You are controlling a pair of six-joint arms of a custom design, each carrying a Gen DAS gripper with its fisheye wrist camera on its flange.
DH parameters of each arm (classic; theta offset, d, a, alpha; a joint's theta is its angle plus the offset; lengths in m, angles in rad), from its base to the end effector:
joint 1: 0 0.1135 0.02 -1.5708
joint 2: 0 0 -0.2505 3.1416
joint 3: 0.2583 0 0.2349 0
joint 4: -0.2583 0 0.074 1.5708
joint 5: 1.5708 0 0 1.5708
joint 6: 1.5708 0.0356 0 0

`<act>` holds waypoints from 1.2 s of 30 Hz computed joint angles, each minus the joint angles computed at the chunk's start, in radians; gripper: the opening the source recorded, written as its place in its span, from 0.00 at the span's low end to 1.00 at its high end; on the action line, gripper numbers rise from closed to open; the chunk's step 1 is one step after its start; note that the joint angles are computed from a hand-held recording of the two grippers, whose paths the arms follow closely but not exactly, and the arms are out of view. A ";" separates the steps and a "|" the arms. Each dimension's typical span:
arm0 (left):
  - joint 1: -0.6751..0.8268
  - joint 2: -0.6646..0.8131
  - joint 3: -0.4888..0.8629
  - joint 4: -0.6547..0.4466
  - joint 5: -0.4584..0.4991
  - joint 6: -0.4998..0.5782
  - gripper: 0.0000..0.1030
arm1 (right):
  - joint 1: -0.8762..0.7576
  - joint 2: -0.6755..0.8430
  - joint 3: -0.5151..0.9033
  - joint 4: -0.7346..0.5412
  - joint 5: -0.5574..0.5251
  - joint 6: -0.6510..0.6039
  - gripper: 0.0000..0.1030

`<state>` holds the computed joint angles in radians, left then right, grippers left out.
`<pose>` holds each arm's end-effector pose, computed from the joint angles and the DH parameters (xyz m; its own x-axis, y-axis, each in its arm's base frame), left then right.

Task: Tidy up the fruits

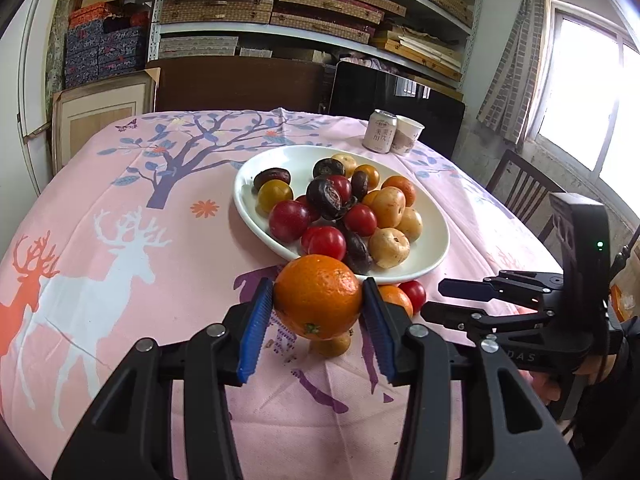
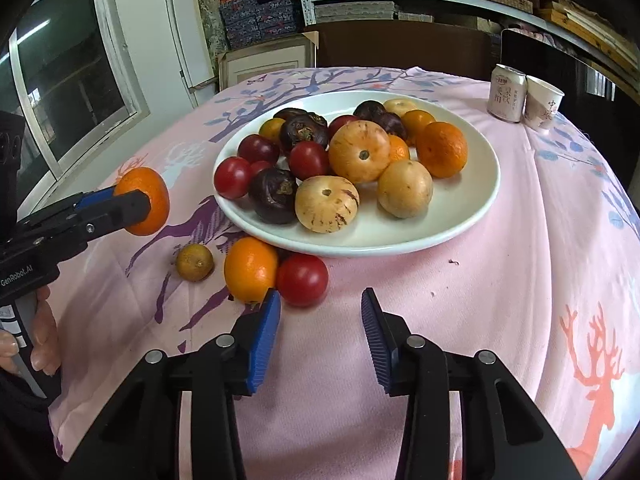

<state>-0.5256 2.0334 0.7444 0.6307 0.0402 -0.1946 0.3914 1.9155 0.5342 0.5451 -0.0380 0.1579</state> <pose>0.2927 -0.1715 0.0692 -0.6215 0.1371 -0.7713 0.4165 0.8917 -0.1771 0.2581 0.1080 0.0562 -0.7411 -0.1358 -0.6575 -0.2918 0.9471 0.1332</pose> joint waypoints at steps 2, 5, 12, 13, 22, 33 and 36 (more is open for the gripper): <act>0.003 0.003 0.004 -0.006 0.006 -0.005 0.44 | 0.025 0.017 0.024 -0.008 0.047 -0.001 0.41; 0.006 0.002 0.004 -0.007 0.007 -0.006 0.44 | 0.031 0.034 0.063 -0.052 0.042 0.000 0.41; 0.003 0.003 0.000 0.006 0.009 0.000 0.44 | 0.031 -0.025 0.014 -0.050 0.045 -0.007 0.41; 0.002 0.005 0.002 0.005 0.007 0.001 0.44 | 0.022 -0.011 0.033 -0.062 0.046 0.001 0.41; 0.027 -0.005 -0.008 0.006 -0.007 -0.026 0.44 | 0.017 0.084 0.125 -0.099 0.004 0.015 0.27; 0.195 -0.165 -0.248 0.074 0.013 -0.026 0.57 | -0.160 -0.075 -0.174 0.155 -0.236 0.031 0.27; 0.202 -0.183 -0.274 0.052 -0.060 0.014 0.57 | -0.215 -0.074 -0.202 0.192 -0.294 0.048 0.27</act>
<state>-0.3237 1.8499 0.4704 0.6826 -0.0202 -0.1809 0.1768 1.8415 0.3321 0.7372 -0.3315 0.2056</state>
